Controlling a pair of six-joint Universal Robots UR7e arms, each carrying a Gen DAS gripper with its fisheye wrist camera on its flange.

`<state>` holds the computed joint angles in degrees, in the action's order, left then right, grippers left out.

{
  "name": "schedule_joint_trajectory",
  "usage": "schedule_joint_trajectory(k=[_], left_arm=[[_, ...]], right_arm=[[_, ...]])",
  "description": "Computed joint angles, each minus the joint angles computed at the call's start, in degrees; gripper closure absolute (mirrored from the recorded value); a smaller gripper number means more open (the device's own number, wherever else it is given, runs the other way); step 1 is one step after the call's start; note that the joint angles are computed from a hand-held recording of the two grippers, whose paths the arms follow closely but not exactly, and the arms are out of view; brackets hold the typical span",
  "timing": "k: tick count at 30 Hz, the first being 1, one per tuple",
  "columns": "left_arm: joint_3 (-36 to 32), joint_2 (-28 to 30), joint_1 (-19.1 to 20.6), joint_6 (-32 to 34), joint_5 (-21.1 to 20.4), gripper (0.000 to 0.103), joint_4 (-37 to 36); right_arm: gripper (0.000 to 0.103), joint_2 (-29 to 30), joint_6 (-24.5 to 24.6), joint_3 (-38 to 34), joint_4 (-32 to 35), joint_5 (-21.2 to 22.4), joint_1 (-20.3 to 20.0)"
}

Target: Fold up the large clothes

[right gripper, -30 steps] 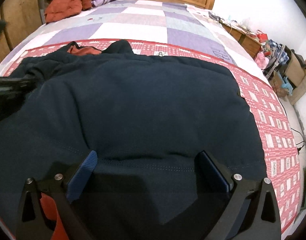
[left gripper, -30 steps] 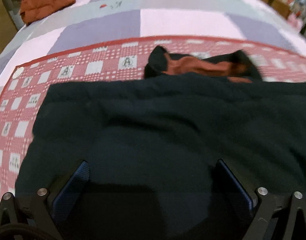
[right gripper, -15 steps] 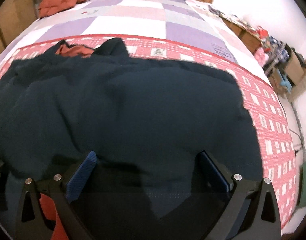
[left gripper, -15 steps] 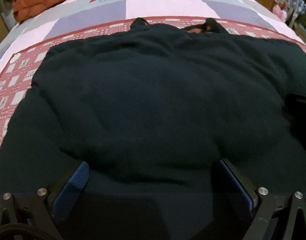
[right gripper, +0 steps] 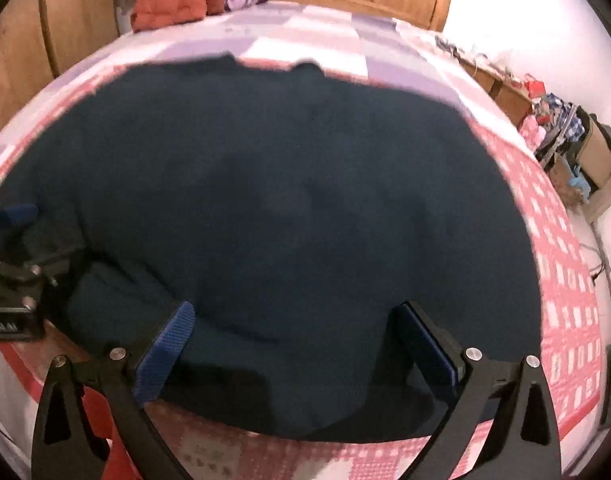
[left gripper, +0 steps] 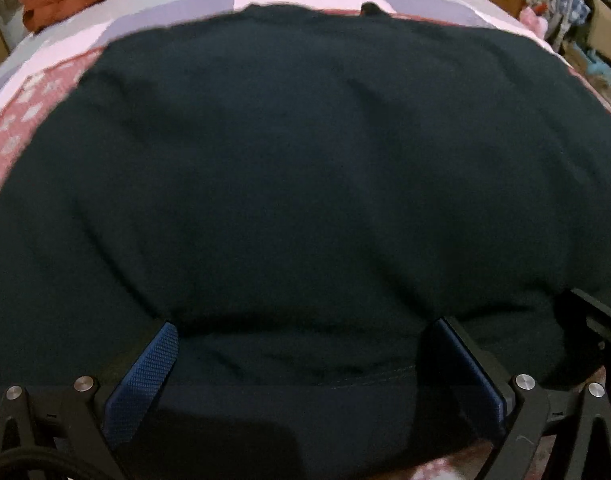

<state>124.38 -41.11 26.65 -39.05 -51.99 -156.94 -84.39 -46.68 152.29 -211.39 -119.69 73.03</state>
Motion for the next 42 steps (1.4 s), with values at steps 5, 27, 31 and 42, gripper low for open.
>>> schedule_joint_trajectory(k=[5, 27, 31, 42], left_arm=[[-2.98, 1.71, 2.01, 3.33, 2.36, 0.0, 0.02], [-22.79, 9.51, 10.61, 15.58, 6.36, 0.0, 4.35], [-28.31, 11.48, 13.83, 14.91, 6.38, 0.0, 6.55], [-21.38, 4.73, 20.6, 12.89, 13.96, 0.0, 3.8]], right_arm=[[0.0, 5.12, -2.73, -4.43, -3.59, -0.3, -0.82], [0.0, 16.58, 1.44, -29.69, 12.72, -6.74, 5.62], [0.0, 18.93, 3.71, -35.65, 18.85, -7.6, 6.14], [0.0, 15.42, 5.31, -40.69, 22.65, -5.63, -0.15]])
